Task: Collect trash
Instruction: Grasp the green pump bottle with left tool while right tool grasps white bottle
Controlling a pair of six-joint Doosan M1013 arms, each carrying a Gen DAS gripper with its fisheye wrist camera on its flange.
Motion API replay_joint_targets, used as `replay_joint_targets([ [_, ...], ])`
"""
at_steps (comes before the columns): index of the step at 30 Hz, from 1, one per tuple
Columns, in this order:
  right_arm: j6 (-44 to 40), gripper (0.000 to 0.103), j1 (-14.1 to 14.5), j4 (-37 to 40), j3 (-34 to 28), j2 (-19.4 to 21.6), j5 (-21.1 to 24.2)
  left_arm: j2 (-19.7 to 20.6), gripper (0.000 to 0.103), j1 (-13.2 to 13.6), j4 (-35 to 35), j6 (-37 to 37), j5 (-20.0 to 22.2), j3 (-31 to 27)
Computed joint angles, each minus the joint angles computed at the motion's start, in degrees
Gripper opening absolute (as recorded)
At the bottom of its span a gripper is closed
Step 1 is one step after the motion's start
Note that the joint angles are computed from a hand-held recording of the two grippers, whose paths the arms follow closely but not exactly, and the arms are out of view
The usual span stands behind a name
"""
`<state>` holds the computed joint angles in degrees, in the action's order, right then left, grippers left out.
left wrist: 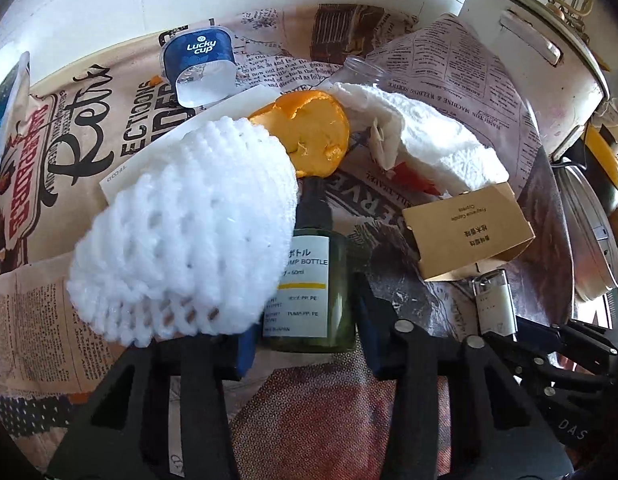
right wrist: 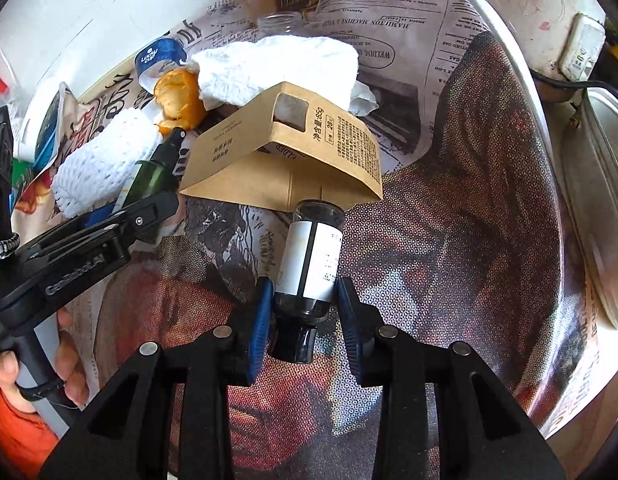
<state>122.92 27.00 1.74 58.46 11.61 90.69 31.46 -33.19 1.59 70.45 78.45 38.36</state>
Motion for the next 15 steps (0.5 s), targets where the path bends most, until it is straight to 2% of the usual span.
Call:
replay_joint_targets([
  [3, 1.1, 0.026, 0.0, 0.1, -0.3, 0.4, -0.4, 0.2, 0.041, 0.1, -0.6, -0.4, 1.1, -0.6],
  [8, 2.5, 0.026, 0.1, -0.7, -0.3, -0.6, -0.6, -0.8, 0.041, 0.2, -2.8, 1.3, 2.7, -0.5],
  [15, 6.9, 0.026, 3.0, -7.2, -1.8, -1.8, -1.0, -5.9, 0.041, 0.0, -4.5, 4.7, -0.9, 4.2],
])
